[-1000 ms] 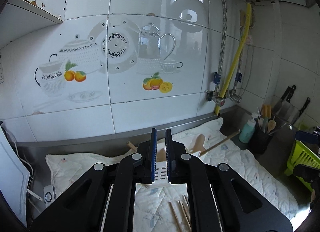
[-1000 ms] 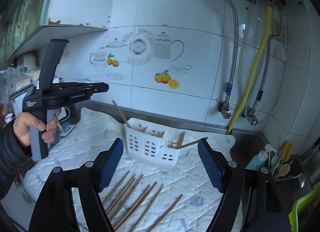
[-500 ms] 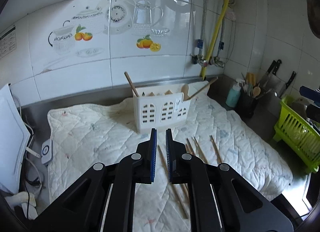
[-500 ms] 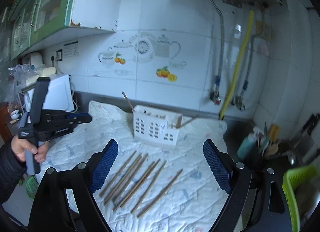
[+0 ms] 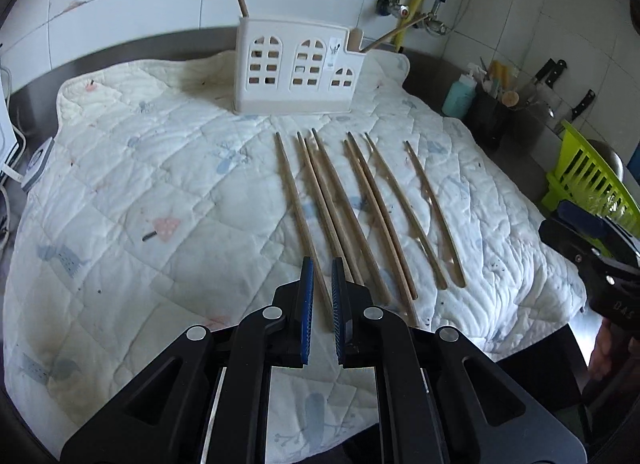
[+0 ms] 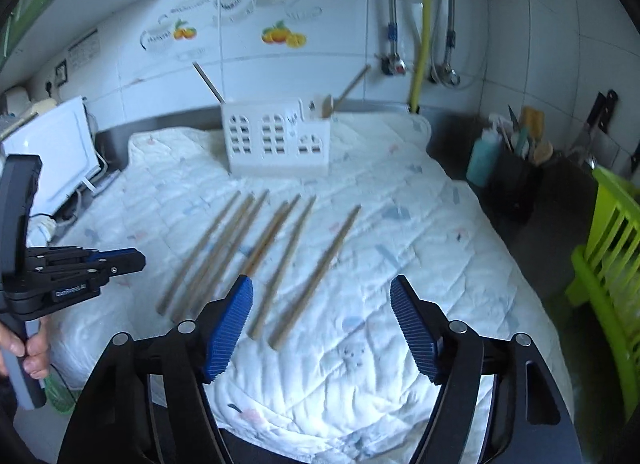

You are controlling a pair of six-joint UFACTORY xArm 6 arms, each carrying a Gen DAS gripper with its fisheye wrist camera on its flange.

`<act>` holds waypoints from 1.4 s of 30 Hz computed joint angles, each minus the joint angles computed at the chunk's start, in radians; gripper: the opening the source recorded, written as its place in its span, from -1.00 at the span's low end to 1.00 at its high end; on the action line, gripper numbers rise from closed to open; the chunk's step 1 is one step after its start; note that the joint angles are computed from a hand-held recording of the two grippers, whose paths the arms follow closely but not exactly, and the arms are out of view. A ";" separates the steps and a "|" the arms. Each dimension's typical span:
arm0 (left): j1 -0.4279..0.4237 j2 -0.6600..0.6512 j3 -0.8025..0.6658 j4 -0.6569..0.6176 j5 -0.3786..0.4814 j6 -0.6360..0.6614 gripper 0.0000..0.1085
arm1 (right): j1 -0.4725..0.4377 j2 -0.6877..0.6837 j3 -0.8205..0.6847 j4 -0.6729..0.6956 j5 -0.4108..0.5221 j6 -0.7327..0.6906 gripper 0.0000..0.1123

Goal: Organize utensils
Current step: 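Close the left tool on a chopstick while the right tool grasps another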

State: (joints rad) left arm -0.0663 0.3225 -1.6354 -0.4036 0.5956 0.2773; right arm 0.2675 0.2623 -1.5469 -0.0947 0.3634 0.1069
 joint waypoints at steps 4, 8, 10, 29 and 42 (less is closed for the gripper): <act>-0.004 0.023 -0.002 -0.029 0.013 -0.009 -0.84 | 0.007 0.038 -0.010 0.005 0.027 0.018 -0.06; -0.008 0.047 -0.026 -0.046 0.031 0.004 -0.84 | 0.015 0.079 -0.045 0.045 0.050 0.015 -0.14; -0.010 0.058 -0.036 -0.046 0.035 0.002 -0.84 | 0.016 0.096 -0.060 0.065 0.060 0.009 -0.23; -0.019 0.119 -0.098 0.022 0.046 -0.082 -0.84 | 0.022 0.203 -0.180 0.171 0.174 -0.002 -0.57; -0.021 0.158 -0.144 0.074 0.055 -0.114 -0.85 | 0.029 0.226 -0.206 0.096 0.170 0.044 -0.62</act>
State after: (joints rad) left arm -0.0875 0.4809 -1.7799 -0.3299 0.6503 0.1637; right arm 0.2969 0.4885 -1.7531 0.0011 0.5338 0.1509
